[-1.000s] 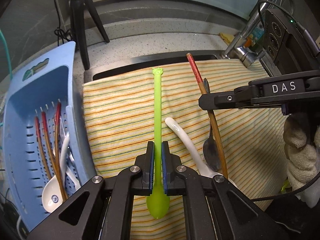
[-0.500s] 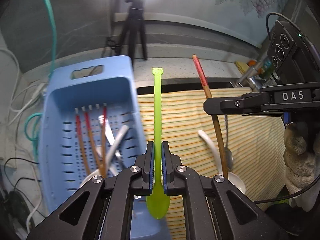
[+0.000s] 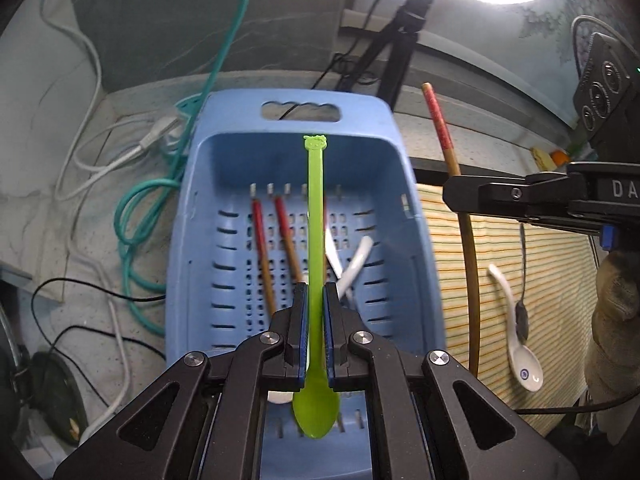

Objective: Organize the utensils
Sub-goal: 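Lower both held utensils into the blue basket and open both grippers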

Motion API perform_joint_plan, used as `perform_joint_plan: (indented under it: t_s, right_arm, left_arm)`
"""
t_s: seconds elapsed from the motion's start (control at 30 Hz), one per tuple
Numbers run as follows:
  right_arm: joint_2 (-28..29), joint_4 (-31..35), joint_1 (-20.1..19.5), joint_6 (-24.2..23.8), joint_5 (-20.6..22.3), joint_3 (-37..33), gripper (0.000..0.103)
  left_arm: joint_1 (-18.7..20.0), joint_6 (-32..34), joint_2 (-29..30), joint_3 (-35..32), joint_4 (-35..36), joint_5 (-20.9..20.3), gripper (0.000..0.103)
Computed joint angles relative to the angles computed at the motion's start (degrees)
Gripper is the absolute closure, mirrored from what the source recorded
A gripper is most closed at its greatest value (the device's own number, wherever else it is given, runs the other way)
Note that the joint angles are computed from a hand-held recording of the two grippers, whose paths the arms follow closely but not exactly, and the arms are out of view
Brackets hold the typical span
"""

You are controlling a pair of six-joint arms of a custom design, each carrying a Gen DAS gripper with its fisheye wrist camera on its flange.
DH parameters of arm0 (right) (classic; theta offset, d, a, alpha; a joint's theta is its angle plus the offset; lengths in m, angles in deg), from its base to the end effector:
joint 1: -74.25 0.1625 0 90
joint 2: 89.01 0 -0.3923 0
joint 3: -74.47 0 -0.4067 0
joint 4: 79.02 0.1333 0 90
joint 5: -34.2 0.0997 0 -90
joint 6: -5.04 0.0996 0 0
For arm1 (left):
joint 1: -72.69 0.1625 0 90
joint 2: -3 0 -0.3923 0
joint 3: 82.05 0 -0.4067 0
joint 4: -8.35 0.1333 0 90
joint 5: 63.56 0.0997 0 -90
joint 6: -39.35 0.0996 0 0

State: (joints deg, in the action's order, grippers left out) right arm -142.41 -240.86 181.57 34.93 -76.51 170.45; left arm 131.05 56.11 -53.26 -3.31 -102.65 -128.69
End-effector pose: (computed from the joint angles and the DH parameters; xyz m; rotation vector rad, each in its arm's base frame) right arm 0.2919 -0.6065 0.1697 -0.4520 -2.8490 0.9000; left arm -0.2133 -0.6802 0.2403 1.1169 2.4665 -0.0426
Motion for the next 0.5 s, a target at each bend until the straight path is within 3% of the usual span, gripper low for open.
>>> perform_joint_plan:
  t_s: [0.33, 0.5]
  right_arm:
    - [4.0, 4.3, -0.1, -1.0, -1.3, -4.3, 0.094]
    - [4.7, 5.4, 0.8, -2.1, -3.3, -5.3, 0.091]
  left_arm:
    - [0.7, -1.6, 1.2, -1.4, 0.5, 2.3, 0.098]
    - [0.5, -2.9, 0.9, -0.9, 0.4, 4.0, 0.087]
